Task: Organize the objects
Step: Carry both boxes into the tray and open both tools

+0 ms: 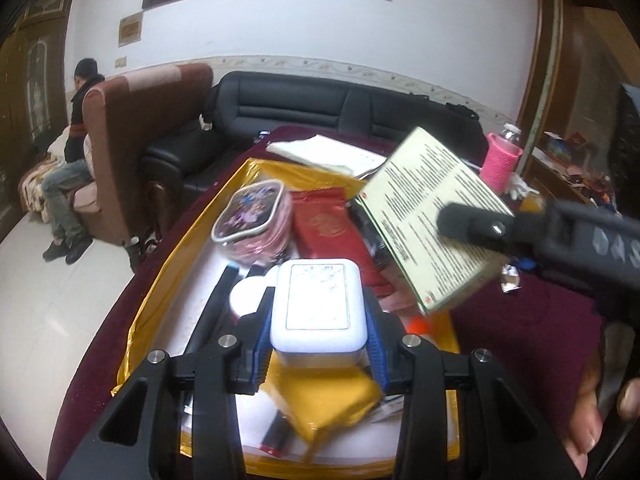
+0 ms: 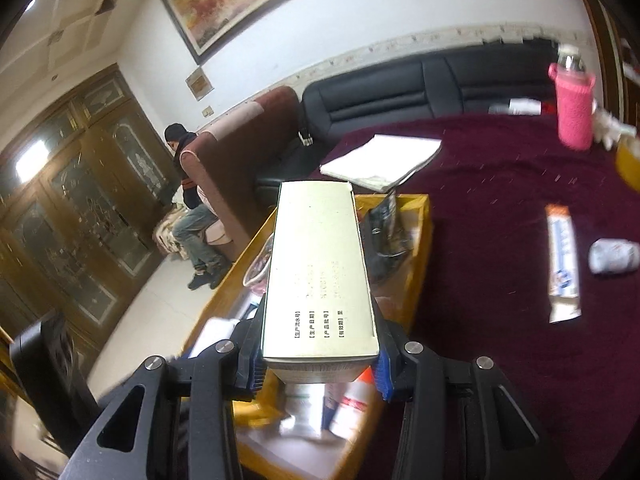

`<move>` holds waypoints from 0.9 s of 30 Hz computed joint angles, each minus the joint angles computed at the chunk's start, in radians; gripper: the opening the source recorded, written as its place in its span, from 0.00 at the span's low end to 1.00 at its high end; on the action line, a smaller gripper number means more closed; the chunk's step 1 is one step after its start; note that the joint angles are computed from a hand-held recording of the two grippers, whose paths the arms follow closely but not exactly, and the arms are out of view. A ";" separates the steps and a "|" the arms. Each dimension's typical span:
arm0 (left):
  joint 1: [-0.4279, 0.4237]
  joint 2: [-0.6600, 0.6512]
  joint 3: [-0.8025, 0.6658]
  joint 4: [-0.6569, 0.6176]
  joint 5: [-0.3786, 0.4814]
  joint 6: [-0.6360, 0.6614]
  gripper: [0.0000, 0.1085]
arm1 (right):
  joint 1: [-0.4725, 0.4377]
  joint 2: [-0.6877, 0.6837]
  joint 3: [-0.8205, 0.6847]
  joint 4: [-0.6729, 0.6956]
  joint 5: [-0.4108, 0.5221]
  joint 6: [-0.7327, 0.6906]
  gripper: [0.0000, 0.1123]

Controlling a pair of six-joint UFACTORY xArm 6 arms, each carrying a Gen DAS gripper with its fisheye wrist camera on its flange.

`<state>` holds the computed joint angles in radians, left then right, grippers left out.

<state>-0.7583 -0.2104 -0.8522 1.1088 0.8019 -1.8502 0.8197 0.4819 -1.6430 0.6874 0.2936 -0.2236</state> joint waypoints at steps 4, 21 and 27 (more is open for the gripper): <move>0.007 -0.001 0.017 0.014 -0.005 -0.014 0.36 | -0.008 0.108 -0.140 -0.001 0.070 0.053 0.41; 0.030 0.018 0.015 -0.015 0.033 0.003 0.36 | 0.001 0.416 -0.596 -0.257 0.286 0.262 0.42; 0.028 0.016 0.019 -0.018 0.036 -0.006 0.37 | -0.009 0.421 -0.605 -0.229 0.343 0.236 0.42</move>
